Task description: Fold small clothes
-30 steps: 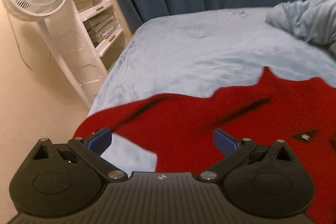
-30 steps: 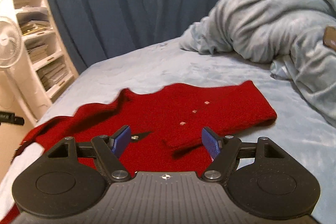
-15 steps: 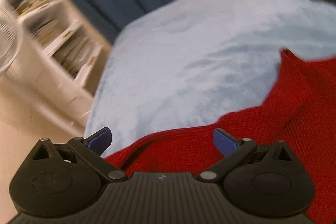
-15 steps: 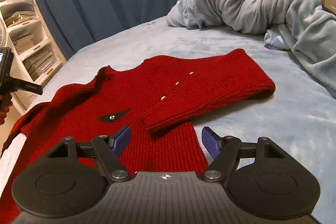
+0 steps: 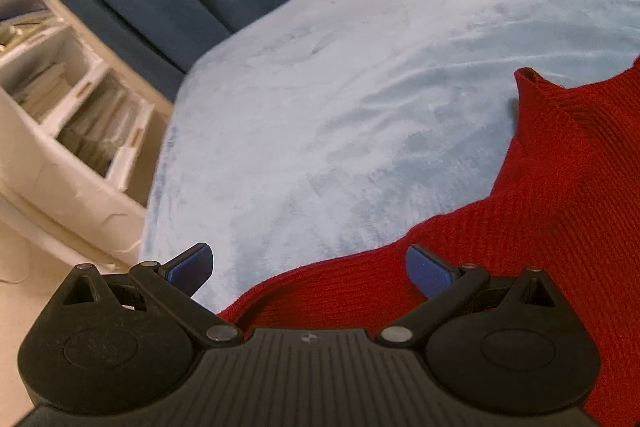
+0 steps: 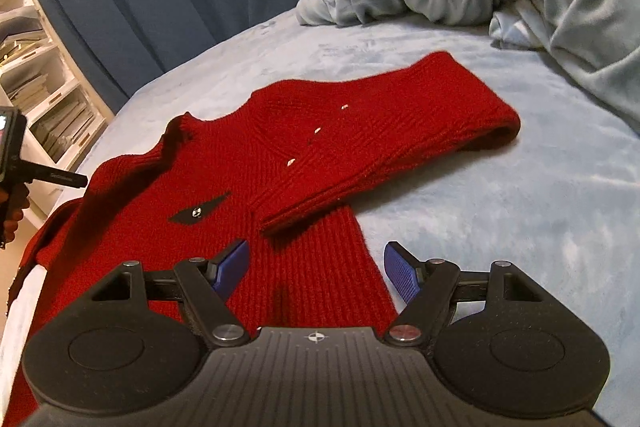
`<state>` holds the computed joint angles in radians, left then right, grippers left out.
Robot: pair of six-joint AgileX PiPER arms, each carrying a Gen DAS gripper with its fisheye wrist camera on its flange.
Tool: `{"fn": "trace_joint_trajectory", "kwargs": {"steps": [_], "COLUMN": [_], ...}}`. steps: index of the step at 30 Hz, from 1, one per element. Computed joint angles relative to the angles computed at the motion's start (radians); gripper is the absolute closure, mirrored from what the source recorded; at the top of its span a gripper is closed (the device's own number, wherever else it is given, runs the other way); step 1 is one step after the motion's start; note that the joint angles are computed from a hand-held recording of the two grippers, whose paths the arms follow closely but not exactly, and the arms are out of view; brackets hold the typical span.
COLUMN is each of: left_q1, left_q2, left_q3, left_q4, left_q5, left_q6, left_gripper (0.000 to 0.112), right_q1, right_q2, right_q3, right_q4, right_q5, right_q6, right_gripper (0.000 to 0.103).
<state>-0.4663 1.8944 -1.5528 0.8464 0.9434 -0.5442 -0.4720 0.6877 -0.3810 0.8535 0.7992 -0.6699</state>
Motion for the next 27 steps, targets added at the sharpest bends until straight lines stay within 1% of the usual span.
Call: {"fn": "trace_joint_trajectory", "kwargs": {"steps": [2,5,6,9,10,12,13,14,16,20,23,24,25,26,27], "left_q1": [0.050,0.090,0.101,0.134,0.133,0.120,0.124,0.135,0.184,0.274,0.329,0.343,0.349,0.348,0.348], "left_q2": [-0.002,0.017,0.025,0.055,0.069,0.082,0.095,0.106,0.129,0.179,0.232,0.237,0.225,0.202,0.178], "left_q3": [-0.011,-0.015,-0.016,-0.046,-0.045,-0.013,-0.012,-0.021,-0.061,-0.157,-0.254,-0.260,-0.235,-0.192,-0.148], "left_q4": [-0.090,-0.132,-0.159,-0.332,-0.346,-0.285,-0.272,-0.288,-0.398,-0.641,-0.790,-0.822,-0.837,-0.840,-0.848], "left_q5": [-0.029,-0.057,-0.072,-0.080,-0.084,-0.129,-0.145,-0.151,-0.157,-0.122,-0.040,-0.033,-0.056,-0.096,-0.133], "left_q6": [0.108,0.192,0.230,0.438,0.478,0.464,0.454,0.456,0.503,0.644,0.691,0.703,0.715,0.724,0.729], "left_gripper": [0.010,0.010,0.010,0.010,0.009,0.009,0.009,0.009,0.009,0.009,0.009,0.009,0.009,0.010,0.017], "right_q1": [0.020,0.101,0.140,0.277,0.319,0.394,0.414,0.441,0.475,0.543,0.598,0.620,0.642,0.664,0.673], "right_q2": [0.013,0.035,0.044,0.056,0.060,0.070,0.074,0.078,0.083,0.088,0.092,0.095,0.097,0.103,0.105], "right_q3": [0.004,0.010,0.014,0.024,0.028,0.034,0.037,0.040,0.047,0.061,0.072,0.076,0.080,0.081,0.085], "right_q4": [-0.004,-0.050,-0.073,-0.191,-0.235,-0.323,-0.349,-0.389,-0.440,-0.558,-0.677,-0.732,-0.791,-0.849,-0.875], "right_q5": [-0.019,-0.086,-0.118,-0.221,-0.251,-0.306,-0.322,-0.342,-0.370,-0.420,-0.454,-0.466,-0.477,-0.486,-0.493], "right_q6": [0.008,0.071,0.107,0.245,0.295,0.391,0.414,0.453,0.500,0.608,0.720,0.776,0.836,0.898,0.922], "right_gripper": [0.027,0.027,0.027,0.026,0.026,0.026,0.026,0.026,0.026,0.023,0.021,0.020,0.019,0.018,0.018]}}
